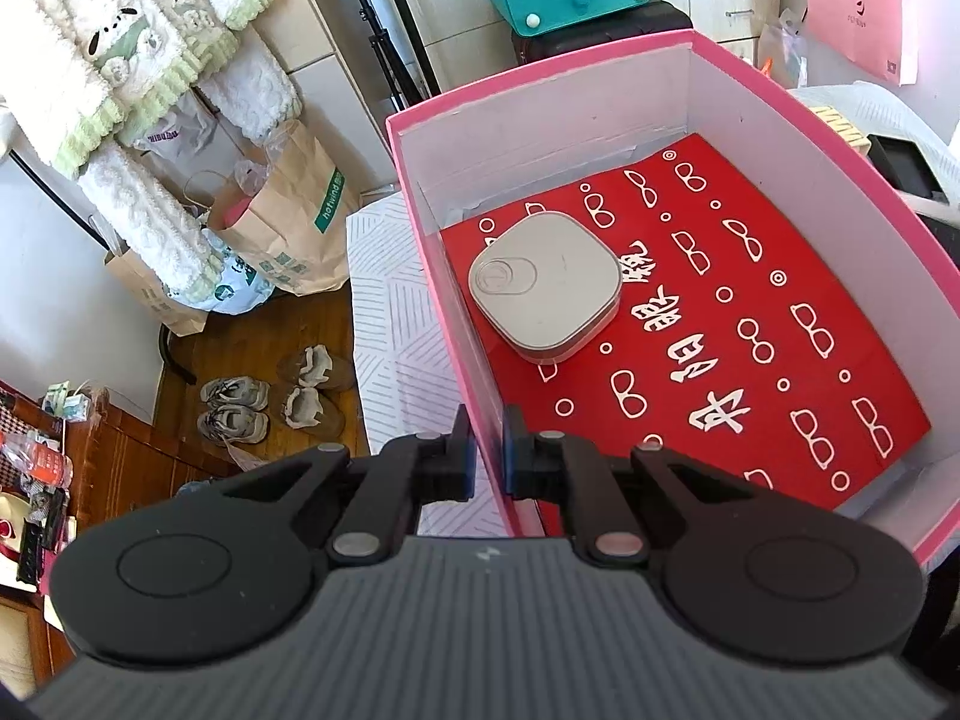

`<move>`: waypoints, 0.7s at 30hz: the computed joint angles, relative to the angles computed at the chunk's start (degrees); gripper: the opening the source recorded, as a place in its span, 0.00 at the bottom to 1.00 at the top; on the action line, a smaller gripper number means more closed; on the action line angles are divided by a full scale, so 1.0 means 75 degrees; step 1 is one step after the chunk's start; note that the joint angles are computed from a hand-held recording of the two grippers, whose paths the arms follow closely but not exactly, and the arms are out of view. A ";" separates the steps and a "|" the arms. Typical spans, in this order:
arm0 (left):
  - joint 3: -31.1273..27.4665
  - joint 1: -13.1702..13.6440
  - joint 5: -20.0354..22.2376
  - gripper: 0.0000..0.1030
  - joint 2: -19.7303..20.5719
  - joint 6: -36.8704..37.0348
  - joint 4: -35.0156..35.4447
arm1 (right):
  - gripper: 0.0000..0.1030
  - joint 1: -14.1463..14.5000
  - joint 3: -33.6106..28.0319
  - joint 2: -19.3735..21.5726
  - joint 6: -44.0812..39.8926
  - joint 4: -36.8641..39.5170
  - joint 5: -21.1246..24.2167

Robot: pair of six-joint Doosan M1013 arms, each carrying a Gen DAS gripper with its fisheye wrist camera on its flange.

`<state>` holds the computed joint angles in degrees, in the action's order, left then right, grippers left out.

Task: Organize rigid objects
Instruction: 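Grasp the white Wi-Fi router with the right gripper, then carry the white router into the pink box beside the speaker and release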

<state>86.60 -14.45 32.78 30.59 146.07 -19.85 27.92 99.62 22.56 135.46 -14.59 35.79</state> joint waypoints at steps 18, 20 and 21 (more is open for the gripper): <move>0.0036 -0.0025 -0.0016 0.07 -0.0045 -0.0324 0.0180 | 0.69 0.0098 0.0194 0.0065 0.0596 -0.1309 -0.0294; 0.0050 -0.0027 -0.0050 0.07 -0.0053 -0.0286 0.0180 | 0.62 0.0085 0.0175 0.0067 0.0306 -0.1167 -0.0364; 0.0051 -0.0027 -0.0049 0.07 -0.0054 -0.0298 0.0191 | 0.62 0.0107 0.0129 0.0074 0.0255 -0.1133 -0.0250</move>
